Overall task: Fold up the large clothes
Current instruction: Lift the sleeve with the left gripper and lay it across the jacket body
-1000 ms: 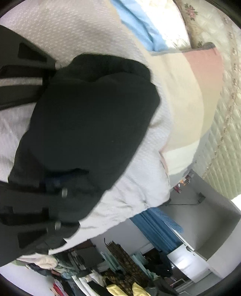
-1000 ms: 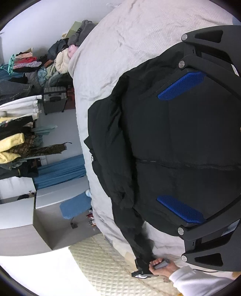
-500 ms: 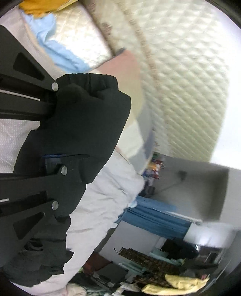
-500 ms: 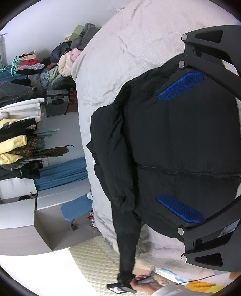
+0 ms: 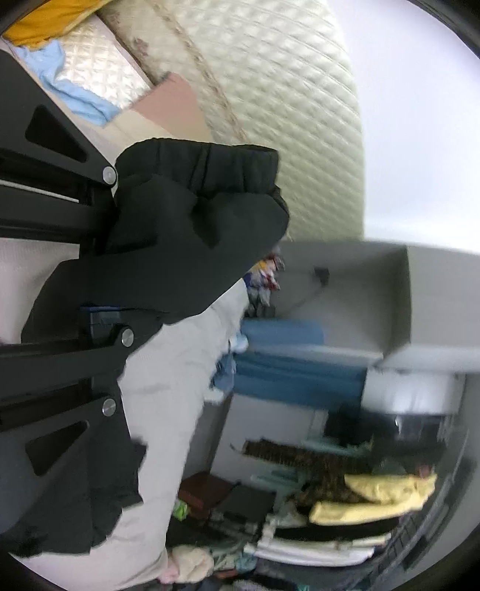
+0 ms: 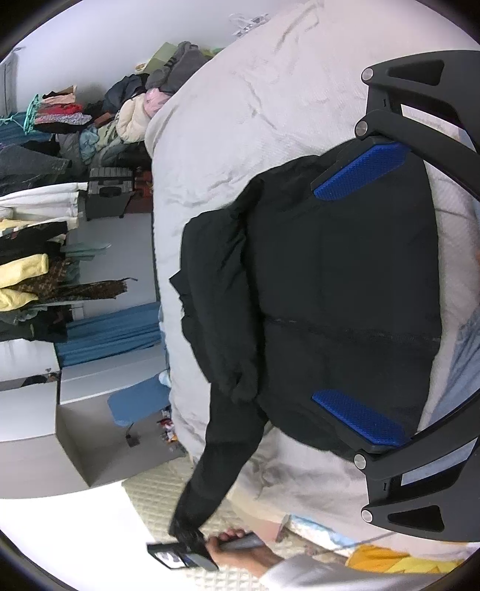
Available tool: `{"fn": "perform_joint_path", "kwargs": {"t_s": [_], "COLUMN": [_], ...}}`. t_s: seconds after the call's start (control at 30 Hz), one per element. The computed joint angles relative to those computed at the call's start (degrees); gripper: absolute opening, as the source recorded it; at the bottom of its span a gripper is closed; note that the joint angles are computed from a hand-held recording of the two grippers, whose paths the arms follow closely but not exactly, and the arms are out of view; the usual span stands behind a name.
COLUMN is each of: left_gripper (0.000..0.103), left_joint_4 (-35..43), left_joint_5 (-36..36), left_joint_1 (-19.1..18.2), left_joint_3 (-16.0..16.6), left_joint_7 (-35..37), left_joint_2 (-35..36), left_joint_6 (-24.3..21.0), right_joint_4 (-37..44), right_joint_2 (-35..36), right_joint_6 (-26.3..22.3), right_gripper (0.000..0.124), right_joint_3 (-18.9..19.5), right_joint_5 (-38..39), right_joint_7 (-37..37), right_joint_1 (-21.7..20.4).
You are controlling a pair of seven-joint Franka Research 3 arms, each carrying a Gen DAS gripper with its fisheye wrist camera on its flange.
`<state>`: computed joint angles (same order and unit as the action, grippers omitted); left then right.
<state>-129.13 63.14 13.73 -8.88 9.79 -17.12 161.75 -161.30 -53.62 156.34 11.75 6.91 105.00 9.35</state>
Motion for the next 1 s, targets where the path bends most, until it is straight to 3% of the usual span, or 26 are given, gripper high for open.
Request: {"fn": "perform_joint_path", "kwargs": {"t_s": [0.2, 0.33, 0.47, 0.63, 0.77, 0.9, 1.0], "left_gripper": [0.007, 0.007, 0.007, 0.007, 0.007, 0.007, 0.007], "left_joint_4": [6.8, 12.2, 17.5, 25.0, 32.6, 41.1, 48.6], "left_joint_5": [-2.6, -1.0, 0.7, 2.3, 5.5, 3.1, -0.1], "left_joint_1": [-4.8, -8.9, -13.6, -20.2, -26.7, -31.6, -34.9], "left_joint_3": [-3.4, -5.1, -5.5, -5.3, -4.9, -4.3, -4.1], "left_joint_7": [0.6, -0.3, -2.7, -3.0, -2.5, 0.2, 4.7], "left_joint_2": [3.7, 8.0, 13.1, 21.2, 28.5, 37.2, 44.6], "left_joint_6": [0.1, -2.2, -2.9, -4.6, -9.5, -9.0, -10.0], "right_joint_4": [3.9, 4.5, 4.2, 3.8, 4.5, 3.6, 3.7], "right_joint_2": [-3.0, -4.8, -5.4, -5.7, -2.9, -2.1, 0.3], "right_joint_6": [-8.3, -10.3, -11.5, -10.8, -10.6, -7.5, -7.4], "right_gripper": [0.103, 0.103, 0.103, 0.103, 0.103, 0.103, 0.103], "right_joint_3": [-2.9, -2.5, -4.4, -4.1, -6.4, -6.4, -8.2], "right_joint_5": [0.3, -0.1, 0.9, 0.6, 1.1, -0.2, 0.7], "right_joint_7": [-2.4, -3.6, -6.1, -7.2, -9.1, -10.9, -12.6], "right_joint_1": [0.3, -0.9, -0.2, -2.7, -3.5, -6.8, -6.8]}}
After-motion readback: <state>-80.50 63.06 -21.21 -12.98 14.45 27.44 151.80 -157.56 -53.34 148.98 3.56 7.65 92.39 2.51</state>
